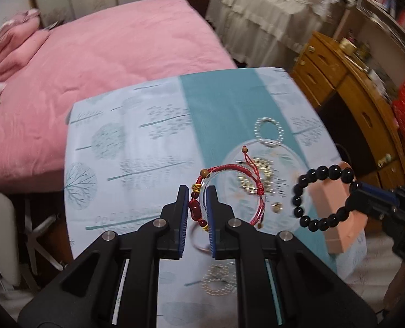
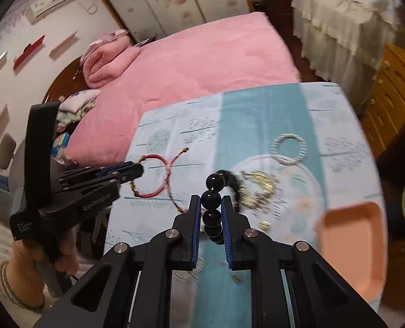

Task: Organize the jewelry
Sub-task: 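Carry the red bracelet into the pink tray with the left tool while the right tool drops beads there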

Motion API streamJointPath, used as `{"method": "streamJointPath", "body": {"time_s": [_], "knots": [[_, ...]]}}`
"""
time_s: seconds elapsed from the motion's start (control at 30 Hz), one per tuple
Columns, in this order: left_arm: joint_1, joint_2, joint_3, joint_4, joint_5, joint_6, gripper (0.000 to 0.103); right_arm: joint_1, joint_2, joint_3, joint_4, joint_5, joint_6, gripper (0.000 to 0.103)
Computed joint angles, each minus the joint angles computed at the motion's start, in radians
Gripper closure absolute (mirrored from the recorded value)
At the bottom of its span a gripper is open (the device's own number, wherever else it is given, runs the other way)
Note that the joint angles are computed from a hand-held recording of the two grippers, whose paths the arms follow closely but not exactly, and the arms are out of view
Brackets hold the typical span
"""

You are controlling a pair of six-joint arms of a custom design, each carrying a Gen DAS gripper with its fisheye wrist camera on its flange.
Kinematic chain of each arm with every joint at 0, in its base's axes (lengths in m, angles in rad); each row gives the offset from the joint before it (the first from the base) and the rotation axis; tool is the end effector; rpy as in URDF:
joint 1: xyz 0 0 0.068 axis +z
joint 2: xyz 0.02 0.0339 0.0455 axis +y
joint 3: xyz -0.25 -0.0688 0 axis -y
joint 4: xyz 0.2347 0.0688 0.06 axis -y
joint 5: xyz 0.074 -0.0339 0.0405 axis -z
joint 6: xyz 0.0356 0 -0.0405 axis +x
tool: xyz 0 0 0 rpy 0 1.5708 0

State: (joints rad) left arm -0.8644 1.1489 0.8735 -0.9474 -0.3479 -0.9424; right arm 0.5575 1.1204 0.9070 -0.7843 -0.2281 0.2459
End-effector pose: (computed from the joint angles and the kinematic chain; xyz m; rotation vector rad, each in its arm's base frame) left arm 0.1367 -0.1416 0.2345 -0.1855 2.6504 -0.0778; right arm 0.1758 0.1191 0.2562 -0.4980 2.5958 0.5828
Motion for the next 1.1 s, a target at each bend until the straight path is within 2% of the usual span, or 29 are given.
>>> {"method": "streamJointPath", "body": {"time_s": [0.1, 0.23, 0.33, 0.43, 0.5, 0.67, 0.77, 0.83, 0.9, 0.93, 0.97, 1.1], "knots": [[-0.113, 0.124, 0.124, -0.023, -0.031, -0.061, 0.093, -0.184, -0.114, -0.042, -0.106, -0.053, -0.125, 0.089], [-0.214, 0.307, 0.304, -0.039, -0.047, -0.092, 0.093, -0.540, -0.170, -0.076, -0.231, -0.141, -0.419, 0.089], [-0.265, 0.455, 0.456, -0.050, -0.043, -0.097, 0.093, -0.787, -0.135, -0.094, -0.272, -0.195, -0.645, 0.089], [-0.293, 0.613, 0.618, -0.064, -0.022, -0.089, 0.093, -0.990, -0.035, -0.107, -0.275, -0.215, -0.850, 0.089], [-0.306, 0.715, 0.727, -0.074, -0.008, -0.076, 0.093, -1.078, 0.030, -0.116, -0.260, -0.212, -0.945, 0.089], [-0.327, 0.938, 1.000, -0.150, 0.012, -0.043, 0.093, -1.179, 0.165, -0.151, -0.182, -0.190, -1.079, 0.089], [-0.335, 1.045, 1.143, -0.202, 0.019, -0.028, 0.093, -1.167, 0.248, -0.160, -0.146, -0.200, -1.077, 0.088], [-0.337, 1.116, 1.250, -0.252, 0.020, -0.030, 0.093, -1.188, 0.335, -0.128, -0.172, -0.224, -1.096, 0.087], [-0.331, 1.158, 1.313, -0.282, 0.024, -0.040, 0.093, -1.190, 0.407, -0.096, -0.203, -0.265, -1.099, 0.078], [-0.326, 1.162, 1.317, -0.284, 0.025, -0.041, 0.093, -1.207, 0.422, -0.091, -0.198, -0.276, -1.114, 0.066], [-0.323, 1.176, 1.343, -0.297, 0.024, -0.046, 0.093, -1.206, 0.413, -0.095, -0.188, -0.277, -1.111, 0.060], [-0.316, 1.216, 1.413, -0.335, 0.018, -0.045, 0.093, -1.213, 0.405, -0.077, -0.204, -0.273, -1.148, 0.060]]}}
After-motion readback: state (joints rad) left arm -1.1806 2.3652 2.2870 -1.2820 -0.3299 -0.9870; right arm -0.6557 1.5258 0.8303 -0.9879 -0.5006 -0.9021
